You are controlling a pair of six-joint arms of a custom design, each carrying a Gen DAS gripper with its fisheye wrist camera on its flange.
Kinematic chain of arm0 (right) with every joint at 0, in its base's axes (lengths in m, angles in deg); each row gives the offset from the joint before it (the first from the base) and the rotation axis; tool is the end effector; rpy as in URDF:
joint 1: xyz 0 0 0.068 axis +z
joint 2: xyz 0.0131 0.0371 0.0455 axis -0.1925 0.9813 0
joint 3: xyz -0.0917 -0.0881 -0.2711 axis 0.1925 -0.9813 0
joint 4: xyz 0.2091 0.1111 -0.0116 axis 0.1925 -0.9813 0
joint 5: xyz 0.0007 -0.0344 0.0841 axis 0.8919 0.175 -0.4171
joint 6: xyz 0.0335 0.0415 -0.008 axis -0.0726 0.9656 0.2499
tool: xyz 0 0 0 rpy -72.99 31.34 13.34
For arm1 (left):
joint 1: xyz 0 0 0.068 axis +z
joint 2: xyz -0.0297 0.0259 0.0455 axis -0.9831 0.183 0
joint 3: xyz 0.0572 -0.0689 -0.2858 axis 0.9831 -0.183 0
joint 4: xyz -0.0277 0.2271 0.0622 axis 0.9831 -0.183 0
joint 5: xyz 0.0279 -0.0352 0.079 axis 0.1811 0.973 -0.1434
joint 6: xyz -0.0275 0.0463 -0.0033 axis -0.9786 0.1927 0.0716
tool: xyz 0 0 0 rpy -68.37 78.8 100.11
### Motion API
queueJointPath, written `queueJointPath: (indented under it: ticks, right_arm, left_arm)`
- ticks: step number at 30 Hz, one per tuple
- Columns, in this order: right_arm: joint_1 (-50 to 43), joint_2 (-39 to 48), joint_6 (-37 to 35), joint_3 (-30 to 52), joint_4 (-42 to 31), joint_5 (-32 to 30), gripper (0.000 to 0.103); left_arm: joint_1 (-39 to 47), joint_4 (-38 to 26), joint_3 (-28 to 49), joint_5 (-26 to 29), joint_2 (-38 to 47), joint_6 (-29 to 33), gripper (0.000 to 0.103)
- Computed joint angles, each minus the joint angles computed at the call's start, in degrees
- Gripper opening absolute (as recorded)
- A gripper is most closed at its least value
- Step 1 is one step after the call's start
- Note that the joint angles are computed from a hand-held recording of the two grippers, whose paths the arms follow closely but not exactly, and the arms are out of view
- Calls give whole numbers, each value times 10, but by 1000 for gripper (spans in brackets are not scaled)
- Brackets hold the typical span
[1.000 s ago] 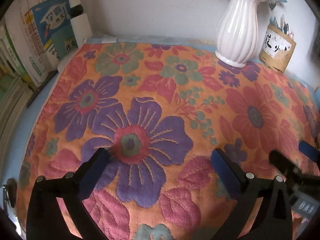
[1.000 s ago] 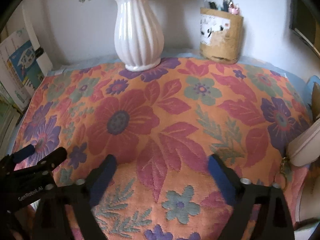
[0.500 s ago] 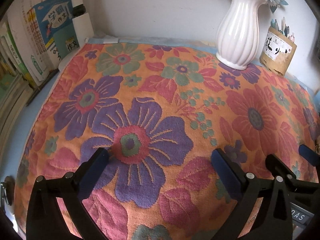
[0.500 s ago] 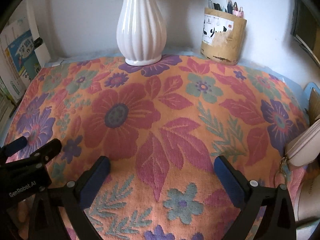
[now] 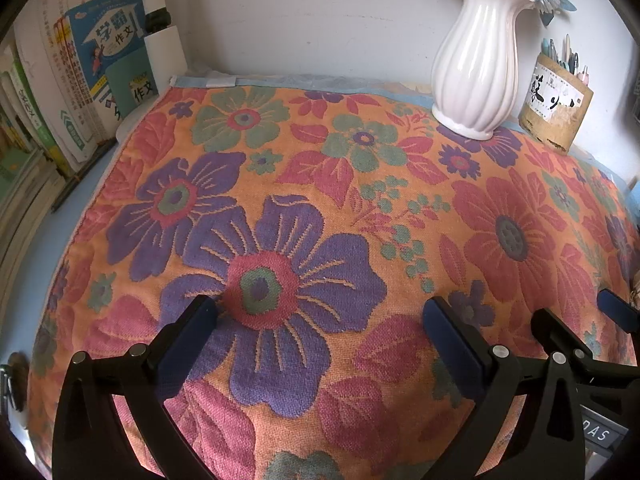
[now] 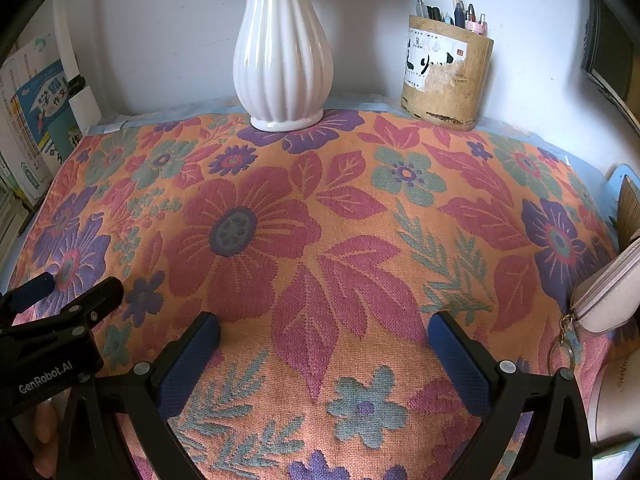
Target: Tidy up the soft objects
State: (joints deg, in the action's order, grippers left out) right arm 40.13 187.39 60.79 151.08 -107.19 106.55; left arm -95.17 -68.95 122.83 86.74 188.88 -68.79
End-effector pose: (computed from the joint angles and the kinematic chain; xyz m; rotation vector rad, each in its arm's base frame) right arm 0.2391 0.2671 0.1233 0.4426 2.5097 -0.1492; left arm 0.3192 -0.0903 0.1251 0.4030 2.4710 -0.1150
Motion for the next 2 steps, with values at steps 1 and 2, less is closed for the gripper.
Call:
queueJointPath:
  ticks: [1,2]
  right_arm:
    - [0,0,0,0,0,0,103]
    - [0,0,0,0,0,0,103]
  left_arm:
    - [2,-3,3,2,1,1,103]
    - [1,-3,2,1,0,-1,103]
